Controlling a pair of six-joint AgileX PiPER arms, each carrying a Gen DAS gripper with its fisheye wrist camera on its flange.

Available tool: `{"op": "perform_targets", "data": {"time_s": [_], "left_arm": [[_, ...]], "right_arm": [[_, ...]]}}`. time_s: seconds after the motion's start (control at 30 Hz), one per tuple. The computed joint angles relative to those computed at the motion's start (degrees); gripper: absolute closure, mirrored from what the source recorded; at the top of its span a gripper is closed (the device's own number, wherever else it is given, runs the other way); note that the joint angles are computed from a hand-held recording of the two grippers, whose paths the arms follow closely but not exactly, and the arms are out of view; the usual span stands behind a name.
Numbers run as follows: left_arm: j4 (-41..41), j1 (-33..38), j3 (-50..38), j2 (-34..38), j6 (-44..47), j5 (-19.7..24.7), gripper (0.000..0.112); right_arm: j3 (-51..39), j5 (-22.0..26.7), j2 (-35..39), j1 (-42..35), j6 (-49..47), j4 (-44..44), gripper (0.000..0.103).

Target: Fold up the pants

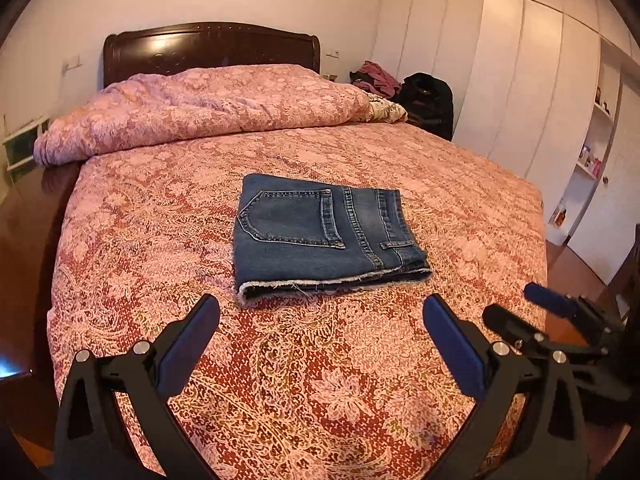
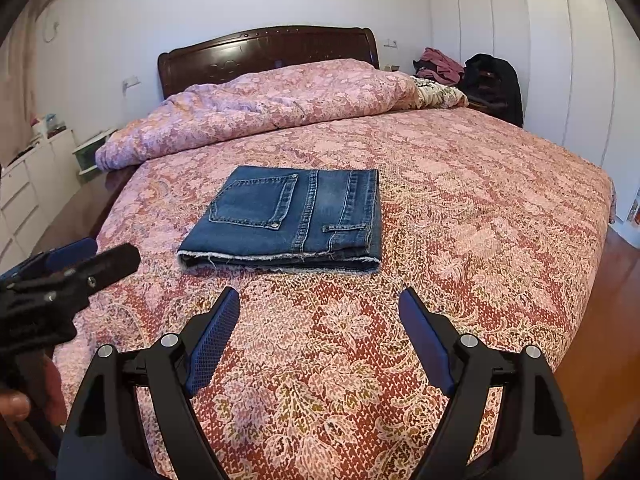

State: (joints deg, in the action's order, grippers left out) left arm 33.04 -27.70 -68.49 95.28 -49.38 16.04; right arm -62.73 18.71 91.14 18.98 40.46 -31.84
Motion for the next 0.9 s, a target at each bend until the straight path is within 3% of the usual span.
{"op": "perform_targets", "data": {"time_s": [0.07, 0.17, 0.27, 0.4, 0.47, 0.53, 0.9], "left_arm": [[-0.5, -0.7, -2.1, 0.9, 1.0, 3.1, 0.011], [5.9, -3.0, -4.2, 1.7, -4.3, 8.0, 0.011], [11.1, -5.8, -7.1, 3.1, -9.6, 15.6, 0.011], [8.5, -7.7, -14.0, 7.4, -4.1, 26.1, 0.011], [6.3, -7.3, -14.2, 7.5, -1.6, 26.1, 0.011], [3.5, -6.5, -12.5, 6.3, 0.3, 23.0, 0.011], [13.2, -8.7, -9.3, 4.7, -9.2, 21.7, 0.011]], "right_arm": [[0.0, 0.2, 0.1, 0.3, 0.6, -0.9, 0.022], [-0.1, 0.4, 0.2, 0.5, 1.1, -1.7, 0.022], [-0.2, 0.7, 0.3, 0.6, 1.1, -1.6, 0.022], [-0.2, 0.8, 0.4, 0.8, 1.0, -1.7, 0.022], [-0.3, 0.8, 0.4, 0.8, 0.9, -1.9, 0.022], [-0.1, 0.7, 0.2, 0.9, 1.3, -2.5, 0.022], [0.2, 0.3, -0.1, 0.4, 1.8, -2.5, 0.022]]}}
